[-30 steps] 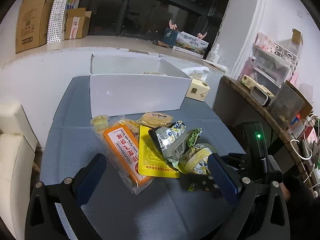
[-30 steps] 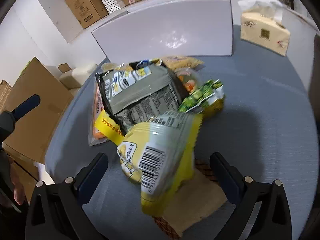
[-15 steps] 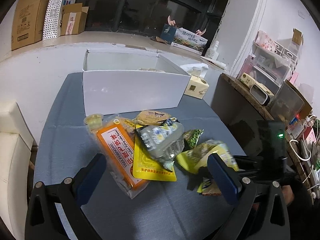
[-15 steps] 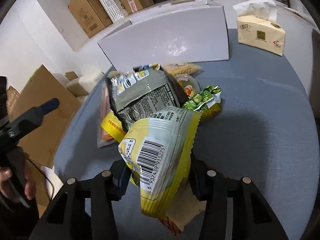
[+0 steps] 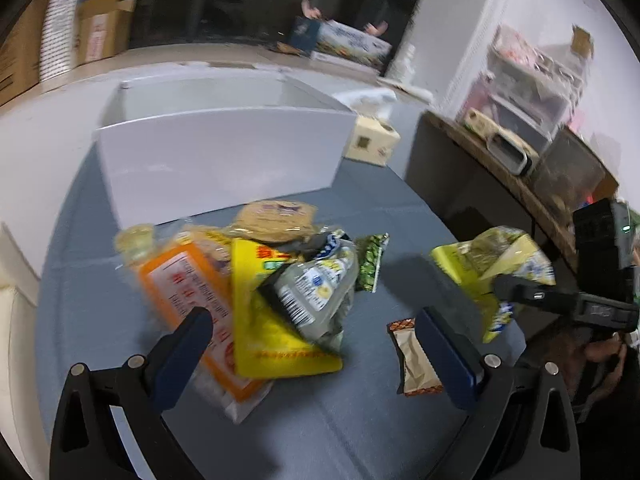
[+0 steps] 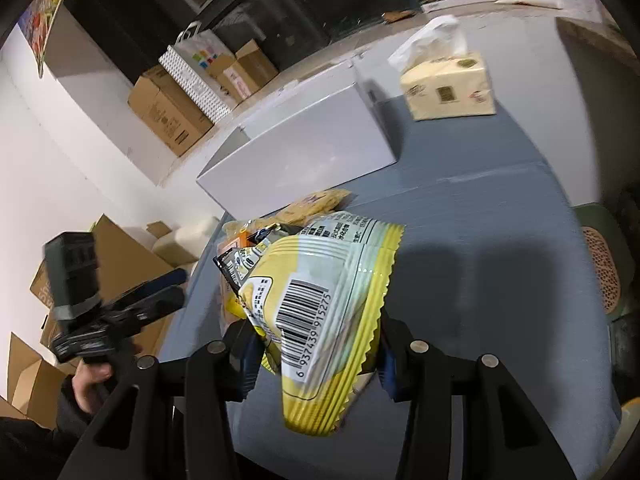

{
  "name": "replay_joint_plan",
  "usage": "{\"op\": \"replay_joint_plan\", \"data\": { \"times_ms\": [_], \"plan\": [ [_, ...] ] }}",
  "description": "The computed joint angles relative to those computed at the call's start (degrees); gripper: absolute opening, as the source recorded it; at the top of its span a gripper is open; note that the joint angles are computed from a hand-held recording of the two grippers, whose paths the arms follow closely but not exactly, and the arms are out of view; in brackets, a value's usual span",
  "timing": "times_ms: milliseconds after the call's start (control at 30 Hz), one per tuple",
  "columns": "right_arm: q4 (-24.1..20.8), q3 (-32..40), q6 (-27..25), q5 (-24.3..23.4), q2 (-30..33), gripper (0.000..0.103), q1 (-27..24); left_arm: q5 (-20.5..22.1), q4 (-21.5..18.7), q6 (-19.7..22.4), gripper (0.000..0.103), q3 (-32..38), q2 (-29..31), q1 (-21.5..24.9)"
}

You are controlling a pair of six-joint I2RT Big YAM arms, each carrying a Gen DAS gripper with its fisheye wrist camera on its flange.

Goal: Organize snacks
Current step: 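Grasp a grey-and-yellow chip bag with the left gripper while the right holds its bag, then lower both held bags into the white box and open both grippers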

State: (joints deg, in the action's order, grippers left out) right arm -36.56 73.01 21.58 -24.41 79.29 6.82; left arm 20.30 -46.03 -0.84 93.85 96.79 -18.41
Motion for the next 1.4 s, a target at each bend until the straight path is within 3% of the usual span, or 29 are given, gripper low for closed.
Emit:
{"op": "replay_joint_plan", "data": {
  "times_ms": [300, 533, 600, 667, 767, 833, 1100, 1267, 1400],
  "plan": [
    [1.60, -3.08, 2.68, 1.13, -4.16, 0.051, -1.15, -9.15, -3.19, 11.14, 0.103, 5.70, 5.43, -4.88],
    [2.60, -4.49, 3.95, 0.54, -4.37, 0.051, -1.13, -11.47, -5.77, 14.86, 0.102, 7.97, 8.31, -5.99],
    [2.64, -4.71, 4.06, 0.19, -4.20, 0.051, -1.09, -10.63, -5.30, 14.94, 0.093, 7.65, 8.11, -5.87],
    [2.65, -4.83, 4.26, 0.10, -4.12, 0.051, -1.07, -11.57, -4.31, 14.40, 0.056, 7.25, 7.70, -5.74],
    [2.66, -4.74, 4.47, -0.01, -3.95, 0.051, -1.12, -8.24, -5.31, 13.79, 0.053, 7.42, 7.81, -4.86],
    [2.84, -4.81, 4.48, 0.20, -4.05, 0.051, -1.01, -8.37, -4.46, 14.28, 0.051, 6.18, 6.86, -4.85],
    [2.56, -3.01, 3.38, 1.04, -3.15, 0.051, -0.38, -3.89, 2.33, 9.10, 0.051, 1.68, -0.03, -2.51],
    [1.36, 2.29, 0.71, 2.38, -0.53, 0.051, 0.57, -2.60, 6.22, 4.84, 0.051, 4.24, -1.10, -0.43],
    [0.27, 10.09, -2.75, 3.21, 3.69, 0.051, 1.86, -2.18, 5.66, 3.86, 0.051, 11.53, 1.84, 1.26]
  ]
}}
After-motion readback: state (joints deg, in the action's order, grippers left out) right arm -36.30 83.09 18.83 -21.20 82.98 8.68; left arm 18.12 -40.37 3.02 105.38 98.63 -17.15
